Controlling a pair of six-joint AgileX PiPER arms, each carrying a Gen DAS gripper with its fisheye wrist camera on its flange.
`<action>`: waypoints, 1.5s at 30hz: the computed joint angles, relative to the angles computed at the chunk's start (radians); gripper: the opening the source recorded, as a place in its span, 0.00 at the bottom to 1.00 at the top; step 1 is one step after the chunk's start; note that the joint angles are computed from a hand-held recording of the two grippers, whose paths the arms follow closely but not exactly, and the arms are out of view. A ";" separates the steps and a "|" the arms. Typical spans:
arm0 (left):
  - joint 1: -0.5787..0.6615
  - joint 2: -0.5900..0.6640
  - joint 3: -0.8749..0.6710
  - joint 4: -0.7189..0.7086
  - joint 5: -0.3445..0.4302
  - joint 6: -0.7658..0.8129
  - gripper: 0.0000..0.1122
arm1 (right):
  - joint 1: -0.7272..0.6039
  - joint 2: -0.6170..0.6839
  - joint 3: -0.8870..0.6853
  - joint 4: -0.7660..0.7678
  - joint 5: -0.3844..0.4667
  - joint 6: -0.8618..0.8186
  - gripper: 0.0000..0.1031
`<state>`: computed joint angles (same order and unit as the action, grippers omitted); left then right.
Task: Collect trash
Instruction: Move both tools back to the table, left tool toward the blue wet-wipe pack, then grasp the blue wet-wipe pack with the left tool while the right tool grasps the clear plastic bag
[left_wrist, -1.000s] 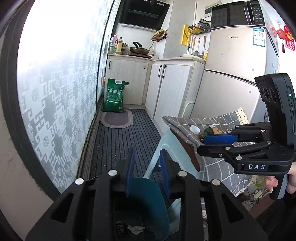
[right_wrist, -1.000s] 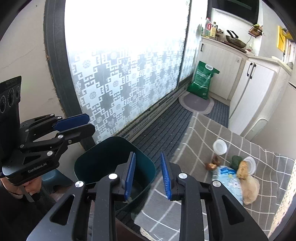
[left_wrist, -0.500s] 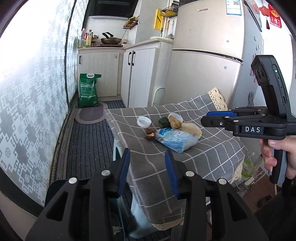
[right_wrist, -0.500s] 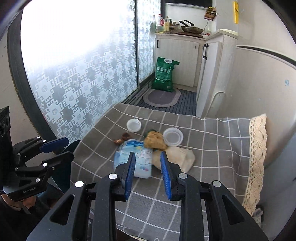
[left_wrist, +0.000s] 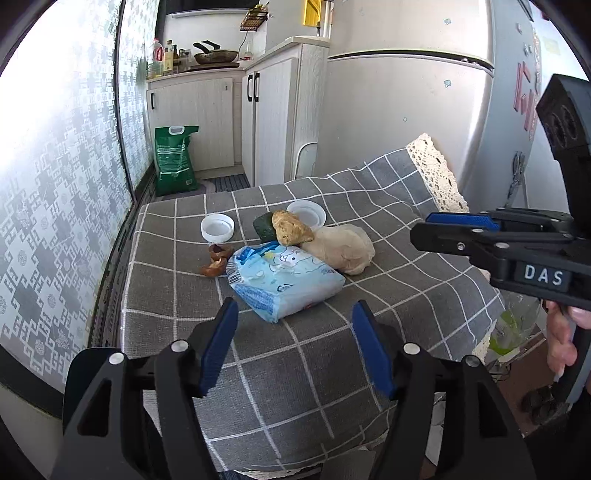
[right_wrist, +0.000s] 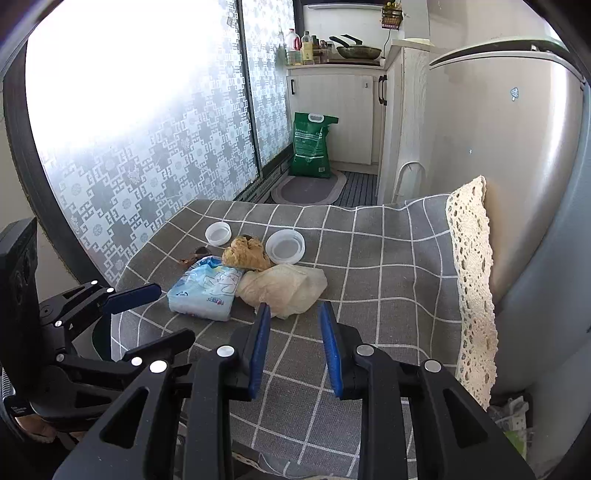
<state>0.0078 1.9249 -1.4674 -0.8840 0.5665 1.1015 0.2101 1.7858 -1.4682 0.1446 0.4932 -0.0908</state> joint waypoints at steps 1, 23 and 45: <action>-0.012 0.005 -0.006 0.021 -0.007 -0.031 0.61 | -0.007 -0.004 0.009 0.017 -0.004 -0.017 0.27; -0.115 0.087 -0.103 0.425 -0.166 -0.547 0.68 | -0.063 0.061 -0.045 0.251 0.063 -0.334 0.44; 0.067 0.071 -0.111 -0.018 0.072 -0.106 0.48 | 0.032 0.205 -0.230 -0.003 0.081 -0.071 0.45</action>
